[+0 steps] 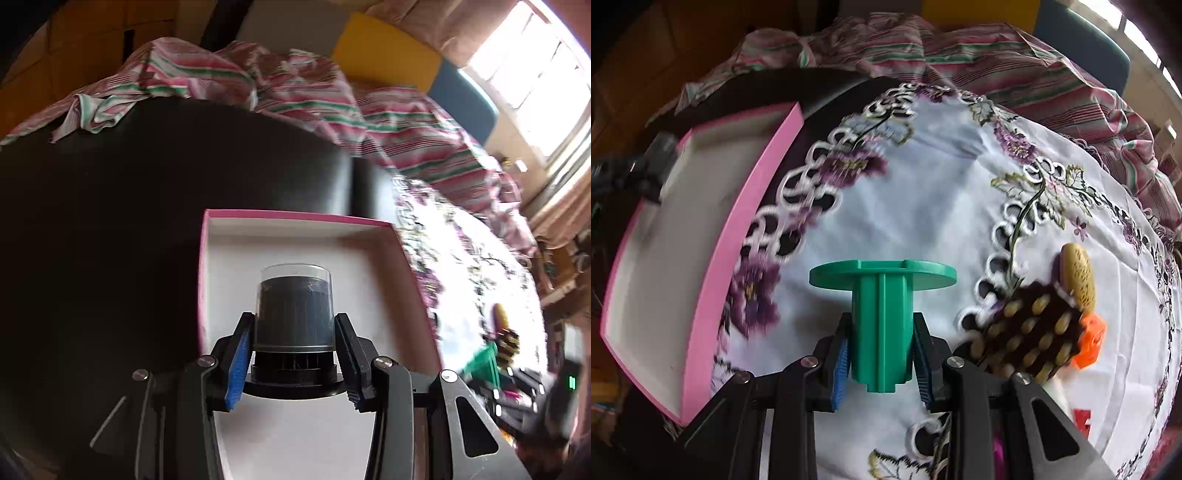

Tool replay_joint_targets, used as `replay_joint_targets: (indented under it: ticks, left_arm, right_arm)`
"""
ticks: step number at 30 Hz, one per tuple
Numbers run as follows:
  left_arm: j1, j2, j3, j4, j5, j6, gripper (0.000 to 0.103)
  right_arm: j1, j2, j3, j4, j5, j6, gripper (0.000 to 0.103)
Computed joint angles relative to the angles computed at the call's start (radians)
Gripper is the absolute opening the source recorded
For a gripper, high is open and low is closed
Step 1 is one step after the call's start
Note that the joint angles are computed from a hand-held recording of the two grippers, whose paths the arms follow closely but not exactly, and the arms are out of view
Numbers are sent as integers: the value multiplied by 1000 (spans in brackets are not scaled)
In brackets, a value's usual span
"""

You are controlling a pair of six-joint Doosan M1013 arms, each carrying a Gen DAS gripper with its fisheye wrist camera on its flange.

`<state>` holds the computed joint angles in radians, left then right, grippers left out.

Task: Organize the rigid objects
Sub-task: 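Carry the cylinder into the pink tray with the left gripper while the right gripper grasps the green spool piece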

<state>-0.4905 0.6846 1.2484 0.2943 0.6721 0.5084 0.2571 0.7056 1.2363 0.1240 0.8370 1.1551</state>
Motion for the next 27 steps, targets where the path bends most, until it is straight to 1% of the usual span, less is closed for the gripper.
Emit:
replay_joint_targets:
  ticks: [2, 5, 7, 9, 12, 15, 17, 20, 27]
  left_arm:
    - [3, 16, -22, 3, 41, -2, 44]
    - [-2, 35, -51, 7, 99, 16, 44]
    - [-8, 38, -53, 29, 111, 12, 44]
    - [-19, 37, -46, 77, 120, -23, 45]
    - [-25, 50, -64, 98, 159, -40, 51]
    - [-33, 44, -58, 126, 159, -56, 55]
    - [-47, 29, -43, 184, 164, -88, 61]
    - [-68, 2, -10, 258, 169, -140, 62]
    - [-132, -48, 65, 360, 184, -254, 62]
  right_arm:
    - [-2, -6, 20, 11, -33, -6, 29]
    - [-13, -8, 28, 59, -37, -30, 29]
    - [-20, -10, 33, 93, -41, -50, 29]
    - [-22, -11, 34, 104, -46, -66, 29]
    - [-18, -5, 26, 92, -50, -69, 30]
    - [-19, -4, 26, 96, -53, -75, 30]
    - [-19, -3, 25, 97, -52, -76, 30]
    - [-20, -4, 26, 96, -55, -88, 30]
    - [-21, -9, 38, 101, -65, -98, 30]
